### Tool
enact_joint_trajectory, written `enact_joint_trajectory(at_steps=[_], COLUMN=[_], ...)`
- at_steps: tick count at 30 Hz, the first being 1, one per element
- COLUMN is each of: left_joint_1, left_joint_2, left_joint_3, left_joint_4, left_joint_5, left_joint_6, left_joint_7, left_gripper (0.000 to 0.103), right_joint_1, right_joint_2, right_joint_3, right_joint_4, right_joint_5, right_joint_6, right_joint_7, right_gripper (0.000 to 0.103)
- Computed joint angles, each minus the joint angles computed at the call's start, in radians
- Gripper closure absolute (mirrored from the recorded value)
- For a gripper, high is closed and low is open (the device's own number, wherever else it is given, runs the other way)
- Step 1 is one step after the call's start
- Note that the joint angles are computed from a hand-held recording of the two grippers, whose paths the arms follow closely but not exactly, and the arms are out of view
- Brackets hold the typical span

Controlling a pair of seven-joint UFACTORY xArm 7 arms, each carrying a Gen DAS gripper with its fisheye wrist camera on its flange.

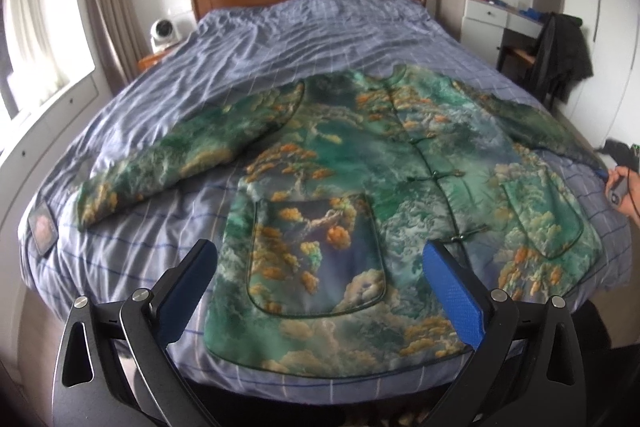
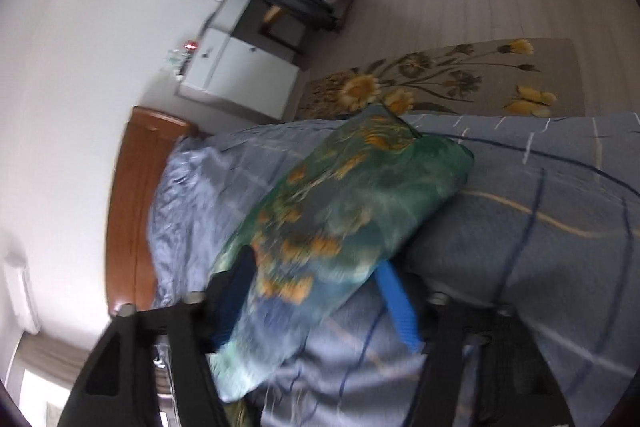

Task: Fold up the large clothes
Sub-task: 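Grasp a sleeve cuff with the right tool and fold it across the jacket front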

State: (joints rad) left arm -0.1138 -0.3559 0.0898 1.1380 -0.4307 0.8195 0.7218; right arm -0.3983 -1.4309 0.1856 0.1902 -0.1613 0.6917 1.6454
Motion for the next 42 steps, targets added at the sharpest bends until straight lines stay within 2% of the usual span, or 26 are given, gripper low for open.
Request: enact_joint_trajectory(at_steps=[1,2,5,7,9,11,14,16,21,25,30,33,35,38,42], left_joint_1=[0.005,0.007,0.014,0.015,0.015,0.015,0.012,0.011,0.011,0.017,0.036,0.055,0.065,0.076,0.075], left_joint_2=[0.004,0.003,0.001,0.006,0.017,0.025,0.026,0.033,0.043,0.026,0.040,0.059,0.065,0.081,0.163], left_joint_3=[-0.003,-0.004,-0.011,-0.012,-0.013,-0.014,-0.015,-0.016,-0.013,-0.005,0.018,0.026,0.031,0.029,0.016], left_joint_4=[0.003,0.001,-0.011,-0.014,-0.007,-0.003,-0.009,-0.008,-0.001,-0.016,-0.004,0.006,0.008,0.013,0.084], left_joint_5=[0.008,0.010,0.027,0.036,0.041,0.040,0.032,0.025,0.004,-0.006,-0.022,-0.024,-0.032,-0.031,-0.047], left_joint_6=[0.006,0.007,-0.008,-0.008,0.002,0.006,-0.006,-0.002,0.032,0.007,-0.002,0.002,0.005,0.004,0.055], left_joint_7=[-0.015,-0.020,-0.034,-0.041,-0.048,-0.049,-0.046,-0.053,-0.065,-0.040,-0.041,-0.051,-0.050,-0.043,-0.036], left_gripper=[0.001,0.001,0.001,0.001,0.001,0.001,0.001,0.001,0.001,0.001,0.001,0.001,0.001,0.001,0.001], right_joint_1=[-0.014,-0.023,-0.022,-0.001,0.013,0.010,0.005,0.010,0.019,0.034,0.054,0.126,0.191,0.263,0.306], right_joint_2=[0.032,0.055,0.050,0.033,0.024,0.087,0.204,0.295,0.603,0.898,1.252,1.472,1.580,1.646,1.645], right_joint_3=[0.001,0.002,0.006,0.023,0.014,0.037,0.091,0.115,0.242,0.361,0.519,0.588,0.587,0.570,0.536], right_joint_4=[0.016,0.029,0.052,0.072,0.071,0.134,0.280,0.390,0.730,0.974,1.215,1.361,1.430,1.444,1.387], right_joint_5=[0.002,0.003,-0.025,-0.043,-0.056,-0.099,-0.195,-0.259,-0.379,-0.472,-0.621,-0.772,-0.809,-0.798,-0.756], right_joint_6=[0.021,0.044,0.099,0.192,0.217,0.239,0.234,0.194,0.079,0.020,0.096,0.244,0.312,0.368,0.372], right_joint_7=[0.007,0.013,-0.007,-0.029,-0.040,-0.078,-0.154,-0.223,-0.371,-0.428,-0.425,-0.412,-0.444,-0.497,-0.527], right_gripper=[0.075,0.089,0.094,0.095,0.095,0.095,0.095,0.095,0.095,0.095,0.095,0.095,0.095,0.095,0.093])
